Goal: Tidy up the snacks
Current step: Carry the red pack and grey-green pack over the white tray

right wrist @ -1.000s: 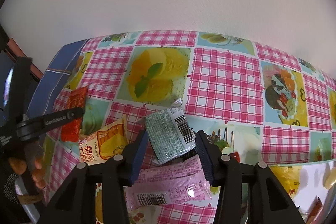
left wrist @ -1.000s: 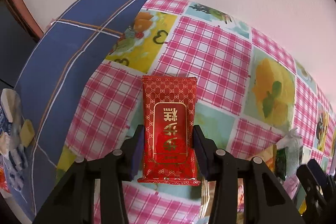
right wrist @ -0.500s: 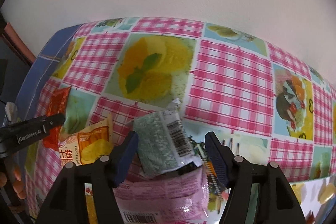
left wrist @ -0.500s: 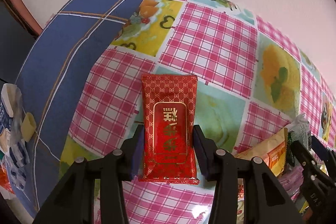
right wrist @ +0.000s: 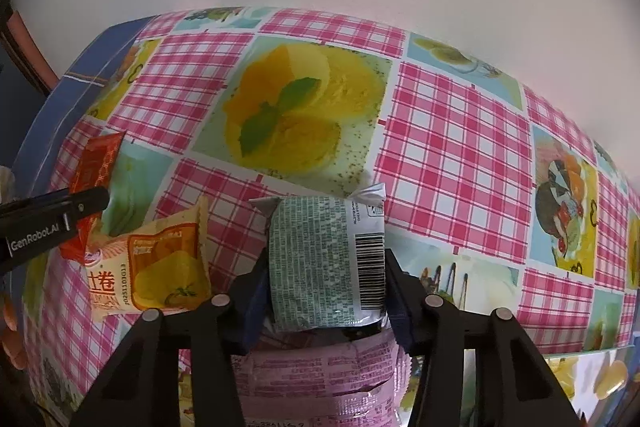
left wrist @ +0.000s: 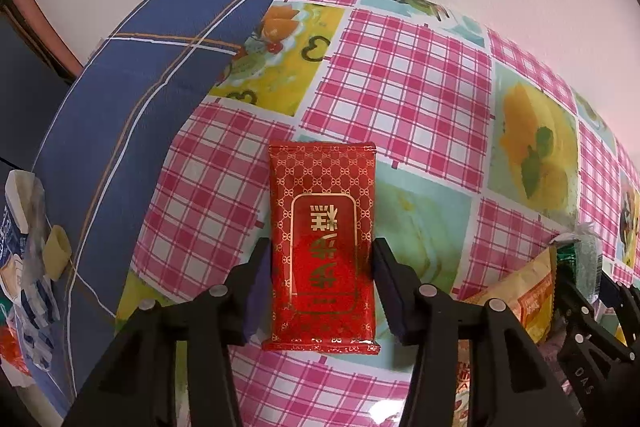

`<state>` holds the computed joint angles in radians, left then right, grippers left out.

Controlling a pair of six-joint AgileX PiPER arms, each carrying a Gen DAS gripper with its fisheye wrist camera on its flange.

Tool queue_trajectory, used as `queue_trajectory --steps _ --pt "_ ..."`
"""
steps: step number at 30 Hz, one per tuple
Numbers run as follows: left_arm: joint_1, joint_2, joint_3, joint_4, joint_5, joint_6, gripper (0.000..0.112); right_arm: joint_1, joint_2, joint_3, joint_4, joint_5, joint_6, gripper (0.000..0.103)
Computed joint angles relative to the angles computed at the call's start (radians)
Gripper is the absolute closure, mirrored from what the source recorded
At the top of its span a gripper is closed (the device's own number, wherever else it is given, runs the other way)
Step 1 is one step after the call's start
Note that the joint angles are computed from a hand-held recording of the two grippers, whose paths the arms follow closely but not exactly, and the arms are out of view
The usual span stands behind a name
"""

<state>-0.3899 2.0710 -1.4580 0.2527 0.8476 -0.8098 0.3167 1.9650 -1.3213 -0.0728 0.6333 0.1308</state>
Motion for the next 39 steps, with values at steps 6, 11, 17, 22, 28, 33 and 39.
queue_trajectory --steps 6,11,17,22,28,33,39 --pt "-0.005 -0.001 -0.004 0.007 0.002 -0.030 0.066 -0.039 -0.036 0.024 0.018 0.002 -0.014 0.051" --pt "-0.020 -0.046 0.027 0.015 0.011 -0.091 0.066 -0.078 -0.136 0.041 0.052 0.037 -0.062 0.051" --pt "-0.093 -0.146 0.035 0.025 0.087 -0.156 0.066 -0.086 -0.293 0.108 0.050 0.086 -0.060 0.051" --pt "-0.186 -0.257 0.067 0.008 0.117 -0.243 0.066 -0.077 -0.438 0.202 0.052 0.132 -0.022 0.051" --pt "-0.314 -0.351 0.125 0.022 0.113 -0.368 0.066 -0.083 -0.597 0.350 0.058 0.137 0.029 0.051" --pt "-0.452 -0.388 0.143 0.069 0.117 -0.497 0.066 -0.108 -0.721 0.475 0.041 0.150 0.093 0.051" --pt "-0.597 -0.354 0.100 0.102 0.110 -0.621 0.066 -0.211 -0.884 0.590 0.109 0.183 0.045 0.051"
